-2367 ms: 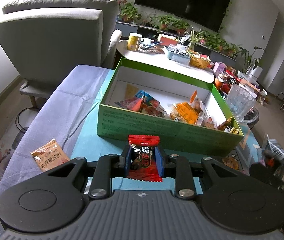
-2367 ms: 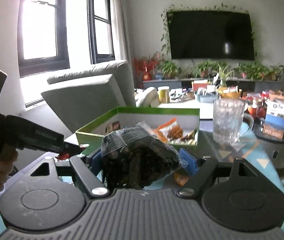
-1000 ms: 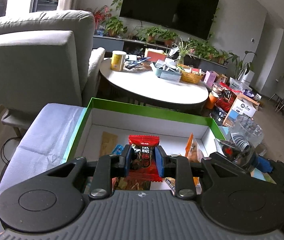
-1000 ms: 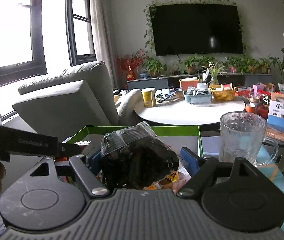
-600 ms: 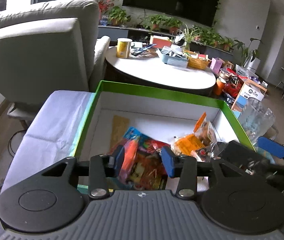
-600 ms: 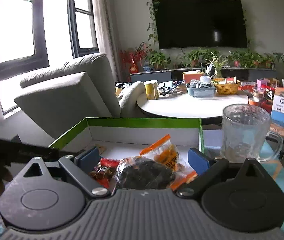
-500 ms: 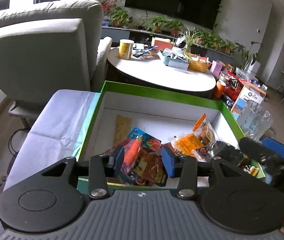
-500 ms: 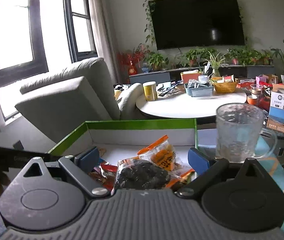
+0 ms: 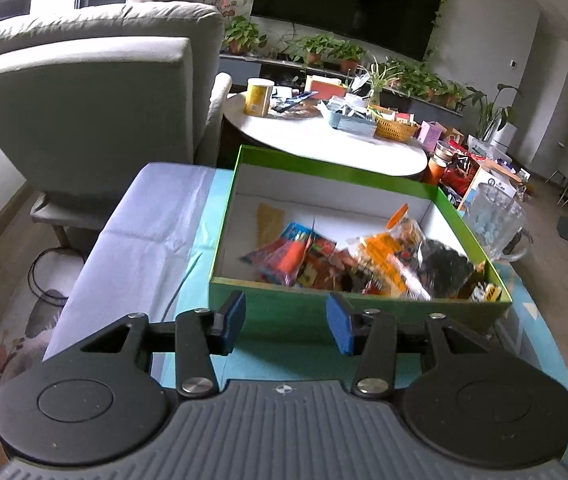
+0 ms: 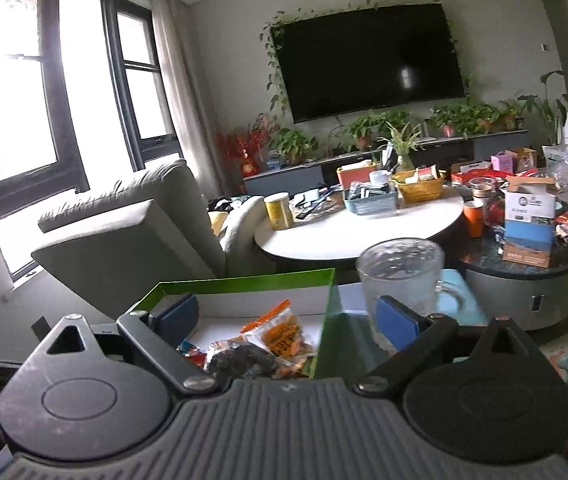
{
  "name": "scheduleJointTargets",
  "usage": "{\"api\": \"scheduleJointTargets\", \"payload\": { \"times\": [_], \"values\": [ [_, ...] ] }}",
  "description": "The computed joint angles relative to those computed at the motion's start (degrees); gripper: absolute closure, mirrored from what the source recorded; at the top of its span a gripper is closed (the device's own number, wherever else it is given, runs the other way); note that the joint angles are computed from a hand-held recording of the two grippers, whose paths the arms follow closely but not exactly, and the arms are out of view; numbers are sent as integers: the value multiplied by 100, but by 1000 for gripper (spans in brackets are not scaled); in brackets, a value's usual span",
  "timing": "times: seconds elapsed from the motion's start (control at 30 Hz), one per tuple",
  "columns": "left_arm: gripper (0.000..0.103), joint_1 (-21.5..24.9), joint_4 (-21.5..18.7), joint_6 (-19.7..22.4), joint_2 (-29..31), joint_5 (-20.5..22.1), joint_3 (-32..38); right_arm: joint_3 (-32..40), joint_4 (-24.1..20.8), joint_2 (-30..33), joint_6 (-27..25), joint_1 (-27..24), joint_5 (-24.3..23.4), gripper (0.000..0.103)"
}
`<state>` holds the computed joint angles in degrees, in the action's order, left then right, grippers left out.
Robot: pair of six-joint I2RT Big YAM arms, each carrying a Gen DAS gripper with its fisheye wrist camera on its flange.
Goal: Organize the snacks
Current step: 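Move both tools back to the table and grasp a clear bag with the left tool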
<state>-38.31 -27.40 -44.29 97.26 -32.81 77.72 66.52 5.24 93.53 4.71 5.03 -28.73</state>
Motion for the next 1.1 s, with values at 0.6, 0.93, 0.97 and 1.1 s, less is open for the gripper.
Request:
{"api": "scheduleJointTargets", "payload": {
  "times": [0.6,0.93,0.97,1.1],
  "values": [
    [61,-310,-264,-580,-570,213,-871,-637,-941,-33,-977,-13,381,45],
    [60,-537,-214,54,-644,645,-1107,-827,-929,-180,-996,23,188,45],
    [60,-520,-163,185,-661,785,-1137,-821,-946,-176,-994,23,179,45],
    [58,-455,-34,687,-607,1122,-1134,-787,-994,-159,-954,54,215,45]
  ]
}}
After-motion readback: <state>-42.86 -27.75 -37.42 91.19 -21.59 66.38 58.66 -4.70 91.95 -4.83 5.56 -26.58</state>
